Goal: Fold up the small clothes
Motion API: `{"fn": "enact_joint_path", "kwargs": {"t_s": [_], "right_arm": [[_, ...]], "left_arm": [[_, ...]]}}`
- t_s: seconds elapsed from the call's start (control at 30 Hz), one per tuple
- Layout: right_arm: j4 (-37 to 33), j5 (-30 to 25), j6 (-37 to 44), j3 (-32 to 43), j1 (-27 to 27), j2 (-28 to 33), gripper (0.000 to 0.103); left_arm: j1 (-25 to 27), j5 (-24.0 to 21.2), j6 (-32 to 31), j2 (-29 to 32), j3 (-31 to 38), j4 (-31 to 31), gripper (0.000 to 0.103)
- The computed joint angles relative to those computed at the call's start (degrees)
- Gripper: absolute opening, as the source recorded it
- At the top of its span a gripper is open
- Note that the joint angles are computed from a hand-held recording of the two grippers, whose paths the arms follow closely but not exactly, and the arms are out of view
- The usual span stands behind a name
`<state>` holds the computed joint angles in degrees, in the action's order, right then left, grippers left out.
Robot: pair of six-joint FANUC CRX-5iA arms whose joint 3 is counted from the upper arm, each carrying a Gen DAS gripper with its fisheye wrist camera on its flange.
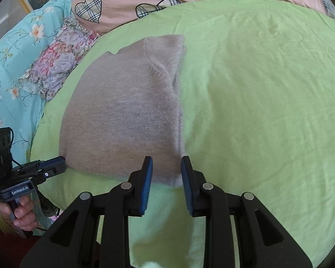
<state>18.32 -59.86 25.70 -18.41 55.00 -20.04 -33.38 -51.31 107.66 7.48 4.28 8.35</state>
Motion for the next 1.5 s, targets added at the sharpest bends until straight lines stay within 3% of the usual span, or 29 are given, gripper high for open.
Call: {"fn": "enact_joint_path", "kwargs": {"t_s": [0.1, 0.23, 0.4, 0.67, 0.8, 1.23, 1.5], "right_arm": [[2.93, -0.97, -4.26, -1.31, 3.08, -1.86, 0.045], [5.93, -2.32, -9.14, -2.57, 7.12, -2.90, 0.053], [7.16, -3.09, -11.46, -3.28, 10.98, -3.19, 0.059], [10.29, -4.55, -10.21, -3.42, 14.37, -3.06, 0.071], [9.66, -3.48, -8.40, -2.61, 13.34, -2.08, 0.077], [8.46, -2.13, -4.00, 0.58, 8.28, 1.24, 0.083], [2.78, -1.86, 4.45, 5.45, 4.24, 5.32, 0.084]], "left_arm": [[-3.01, -3.44, 5.70, -0.04, 3.88, -8.88, 0.060], [-5.77, -6.77, 8.22, 0.16, 6.92, -15.34, 0.064], [-6.91, -9.38, 10.41, -0.47, 7.81, -18.82, 0.077], [-7.66, -14.16, 14.61, -0.96, 8.90, -23.86, 0.081], [-8.35, -15.50, 13.69, 0.25, 10.54, -24.81, 0.081], [-9.39, -18.47, 13.22, 5.34, 18.31, -28.79, 0.086], [-8.52, -21.98, 11.50, 9.37, 23.25, -28.22, 0.087]]}}
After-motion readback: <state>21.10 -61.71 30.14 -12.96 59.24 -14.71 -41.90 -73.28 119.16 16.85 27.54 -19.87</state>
